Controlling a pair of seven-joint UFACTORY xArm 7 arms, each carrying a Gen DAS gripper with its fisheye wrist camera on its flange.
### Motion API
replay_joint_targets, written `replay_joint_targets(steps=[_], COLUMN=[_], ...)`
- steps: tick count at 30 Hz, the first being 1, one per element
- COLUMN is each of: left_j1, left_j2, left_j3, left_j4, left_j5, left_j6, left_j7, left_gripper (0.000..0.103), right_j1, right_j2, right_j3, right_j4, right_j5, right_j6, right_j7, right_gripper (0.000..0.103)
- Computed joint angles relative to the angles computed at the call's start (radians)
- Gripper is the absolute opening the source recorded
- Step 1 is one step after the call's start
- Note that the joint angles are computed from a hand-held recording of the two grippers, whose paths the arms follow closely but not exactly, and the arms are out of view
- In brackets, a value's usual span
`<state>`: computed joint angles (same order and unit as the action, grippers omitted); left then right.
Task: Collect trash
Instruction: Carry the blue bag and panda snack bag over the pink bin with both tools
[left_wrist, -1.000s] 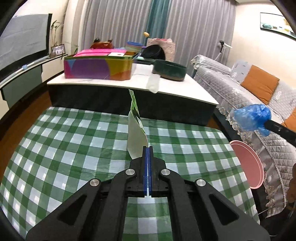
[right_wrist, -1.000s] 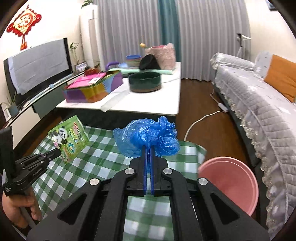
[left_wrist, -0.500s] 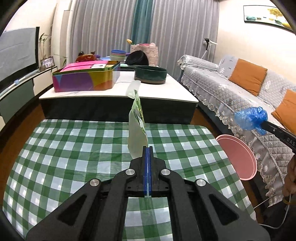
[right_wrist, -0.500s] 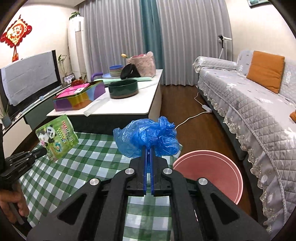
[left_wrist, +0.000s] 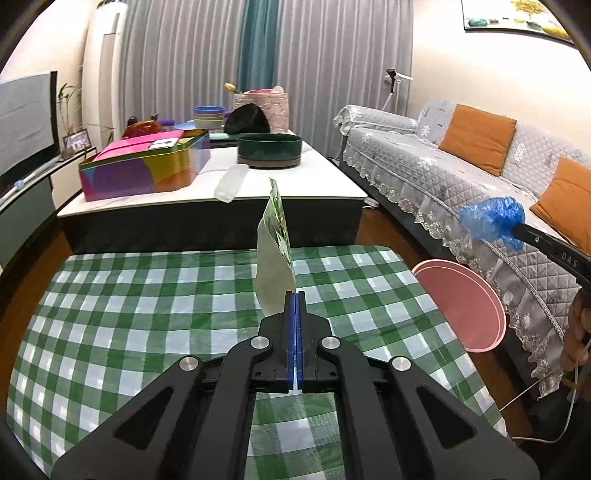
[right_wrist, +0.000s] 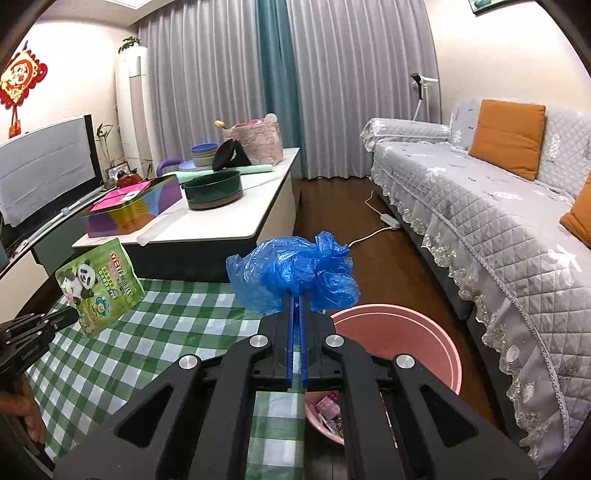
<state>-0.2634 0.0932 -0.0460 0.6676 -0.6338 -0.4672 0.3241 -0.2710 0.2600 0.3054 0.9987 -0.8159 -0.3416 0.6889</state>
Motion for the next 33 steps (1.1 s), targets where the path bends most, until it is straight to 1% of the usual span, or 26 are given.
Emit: replay_joint_targets(steps=[1,3,11,24,30,33], left_j1=[-0.002,-0.007,-0.021,-0.024,-0.027,-0.038], left_j2=[0.003,0.008,0.017,0.012,0.009,0.013], left_j3=[-0.001,-0.003,-0.002,-0.002,-0.008,-0.007], left_j4=[0.003,0.011,0.025,0.028,0.035,0.048], left_j5=[0.000,0.003,0.030,0.072,0.089,0.082], left_j6=[0.000,0.002,0.008,0.016,0.027,0.039], left_j7=[0.002,0.003,-0.012,-0.040,-0.046,-0.031], left_gripper=[0.000,0.000,0.000,0.000,0.000,0.000], right_j1=[0.016,0.023,0.025,0.031,0.034,0.043], right_j2=[-0.004,-0.004,-0.005,-0.009,-0.014,-0.019], right_j3=[-0.018,-0.030,-0.048,-0.066,-0.076,-0.091], right_j4=[-0.006,-0.007,-0.015,-0.019,-0.020,-0.024], right_j5=[0.020,0.034,0.078,0.151,0.192,0.231], right_j6=[-0.003,-0.004,-0.008,-0.002,0.007,0.010], right_j7=[-0.017,-0.029,-0.053,-0.089,-0.109,-0.127], right_gripper=[0.003,0.003,0.003,0.003,0.003,0.003])
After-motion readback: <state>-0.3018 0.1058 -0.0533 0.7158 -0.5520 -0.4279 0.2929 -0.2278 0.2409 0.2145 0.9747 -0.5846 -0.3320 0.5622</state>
